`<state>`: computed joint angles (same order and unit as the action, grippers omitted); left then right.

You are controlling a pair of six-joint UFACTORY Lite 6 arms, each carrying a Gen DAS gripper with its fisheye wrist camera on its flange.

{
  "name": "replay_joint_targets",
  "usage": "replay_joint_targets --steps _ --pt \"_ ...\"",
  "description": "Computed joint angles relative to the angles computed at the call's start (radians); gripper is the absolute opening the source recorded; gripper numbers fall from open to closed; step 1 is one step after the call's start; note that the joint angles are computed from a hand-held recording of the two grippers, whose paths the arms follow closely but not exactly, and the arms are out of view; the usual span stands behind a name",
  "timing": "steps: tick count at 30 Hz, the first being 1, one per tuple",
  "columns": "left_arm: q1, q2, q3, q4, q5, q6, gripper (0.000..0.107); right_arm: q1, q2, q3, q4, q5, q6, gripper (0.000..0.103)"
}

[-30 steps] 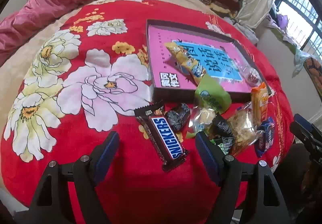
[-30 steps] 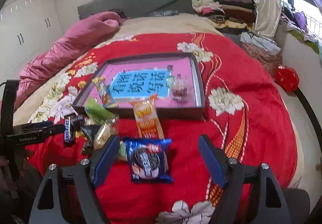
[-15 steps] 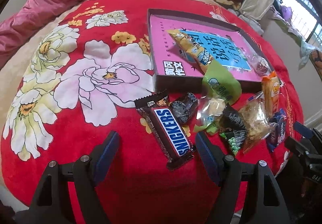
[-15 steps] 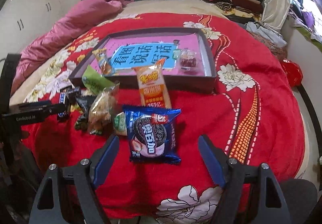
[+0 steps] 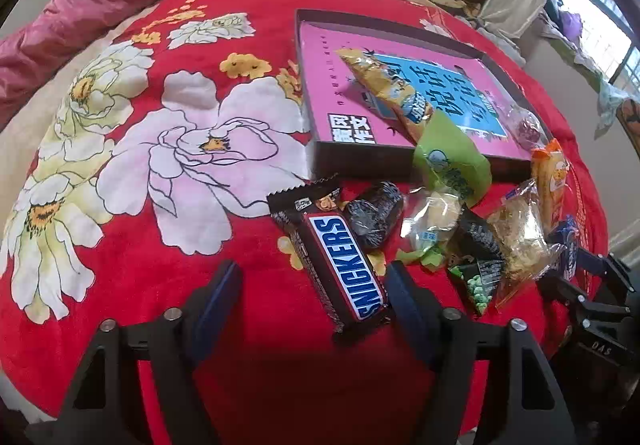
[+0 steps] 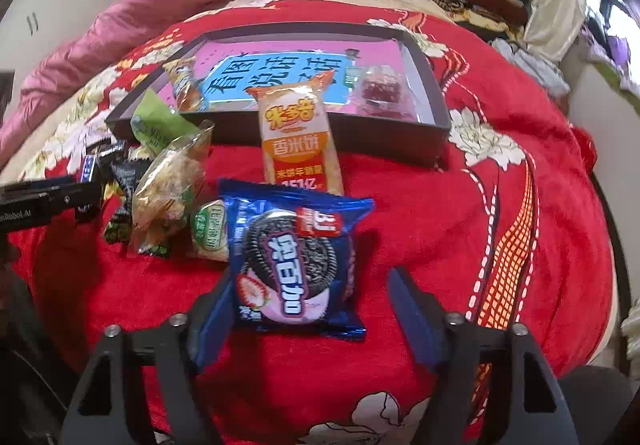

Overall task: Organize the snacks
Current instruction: 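Grasp the Snickers bar with the left gripper while the right gripper grasps the Oreo pack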

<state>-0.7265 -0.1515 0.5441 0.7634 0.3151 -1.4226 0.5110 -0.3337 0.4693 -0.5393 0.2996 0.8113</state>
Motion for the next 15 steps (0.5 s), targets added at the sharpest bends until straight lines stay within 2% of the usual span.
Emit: replay_joint_targets --steps 2,3,5,8,12,14,15 --pt "0.008 0.006 -0.003 -0.004 -0.007 0.004 0.068 -0.033 -0.021 -0.01 0.094 -0.016 -0.098 0.057" --pt "0.01 0.007 -0.003 -0.007 -0.006 0.009 0.066 -0.052 -0.03 -0.014 0.159 -0.023 -0.167 0.056" --pt "0.014 0.013 0.001 -0.014 0.006 0.022 0.055 -0.09 -0.044 -0.019 0.3 -0.037 -0.314 0.055" --pt "0.028 0.017 -0.001 -0.025 0.002 0.038 0.048 -0.147 -0.056 -0.026 0.526 -0.05 -0.541 0.054" --pt "0.042 0.018 -0.005 -0.013 -0.011 0.035 0.041 -0.195 -0.103 -0.037 0.695 -0.044 -0.716 0.054" --pt "0.053 0.021 -0.006 -0.033 -0.017 0.068 0.031 -0.219 -0.124 -0.041 0.772 -0.038 -0.799 0.054" --pt "0.066 0.016 -0.011 -0.047 -0.028 0.086 0.03 -0.223 -0.127 -0.042 0.783 -0.037 -0.809 0.054"
